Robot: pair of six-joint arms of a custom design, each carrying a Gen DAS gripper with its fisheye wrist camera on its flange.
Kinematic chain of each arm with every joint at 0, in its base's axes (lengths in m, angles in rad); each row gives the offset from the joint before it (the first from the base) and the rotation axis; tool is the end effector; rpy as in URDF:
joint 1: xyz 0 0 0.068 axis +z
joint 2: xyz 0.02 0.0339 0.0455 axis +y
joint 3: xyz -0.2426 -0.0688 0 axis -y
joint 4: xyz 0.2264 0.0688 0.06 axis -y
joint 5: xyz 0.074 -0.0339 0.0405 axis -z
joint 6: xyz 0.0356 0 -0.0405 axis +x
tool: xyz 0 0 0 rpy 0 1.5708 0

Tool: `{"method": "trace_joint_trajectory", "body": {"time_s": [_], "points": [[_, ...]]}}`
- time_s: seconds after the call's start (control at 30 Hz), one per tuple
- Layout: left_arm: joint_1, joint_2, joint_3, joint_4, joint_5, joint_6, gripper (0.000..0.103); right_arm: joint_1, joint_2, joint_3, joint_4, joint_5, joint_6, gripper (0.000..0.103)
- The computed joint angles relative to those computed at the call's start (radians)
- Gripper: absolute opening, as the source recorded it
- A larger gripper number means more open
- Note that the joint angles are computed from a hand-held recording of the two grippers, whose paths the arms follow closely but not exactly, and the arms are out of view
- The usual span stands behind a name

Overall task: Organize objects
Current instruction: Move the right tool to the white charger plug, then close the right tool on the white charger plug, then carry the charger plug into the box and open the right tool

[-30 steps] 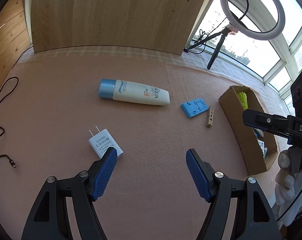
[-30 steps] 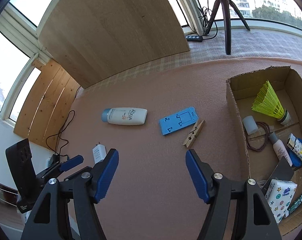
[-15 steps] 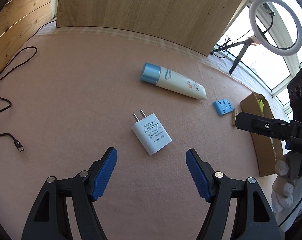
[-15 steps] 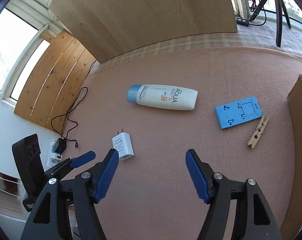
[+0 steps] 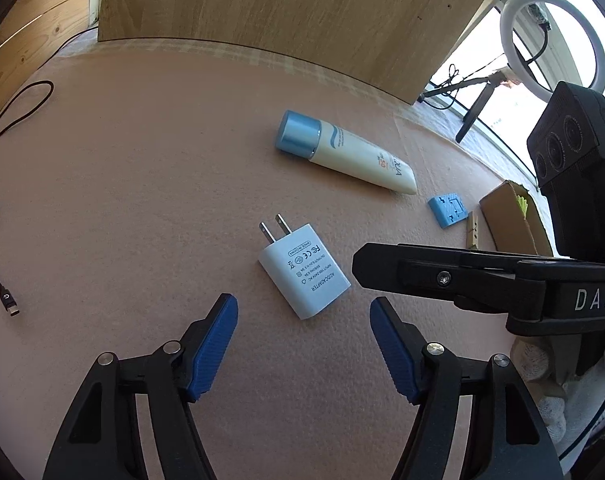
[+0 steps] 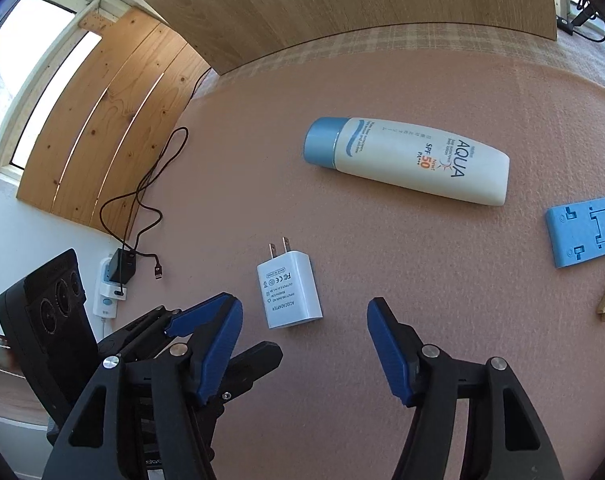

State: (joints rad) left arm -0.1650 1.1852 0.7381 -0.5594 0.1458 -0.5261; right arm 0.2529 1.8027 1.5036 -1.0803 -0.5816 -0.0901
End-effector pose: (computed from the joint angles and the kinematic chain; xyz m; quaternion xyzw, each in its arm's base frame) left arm 0.2135 -0.0408 0.2022 -0.1521 0.9460 -0.1599 0.2376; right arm 0.3141 0.1014 0.2384 -0.1897 0.9350 0.2919 0.0680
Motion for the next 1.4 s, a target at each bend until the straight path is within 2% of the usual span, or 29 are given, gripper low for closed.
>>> {"method": "trace_joint_trajectory", "body": {"time_s": [0.37,0.53,0.77,1.17,1.4], "points": [[0.013,0.079,-0.004,0.08,0.051,0.022,0.058,0.055,0.089,0.051,0.007,-0.008,0.049,0.05],[0.013,0.104,-0.005,0.105,0.062,0.032,0.048,0.072,0.106,0.055,0.004,-0.006,0.047,0.039],[0.005,0.107,-0.005,0.112,0.058,0.03,0.047,0.063,0.094,0.032,0.007,0.0,0.04,0.031],[-0.189,0.131,0.026,0.121,-0.005,-0.071,0.046,-0.053,-0.026,-0.107,-0.002,-0.003,-0.014,0.031],[-0.36,0.212,0.134,0.094,-0.079,-0.129,0.046,-0.188,-0.102,-0.17,-0.053,-0.019,-0.094,0.031]]}}
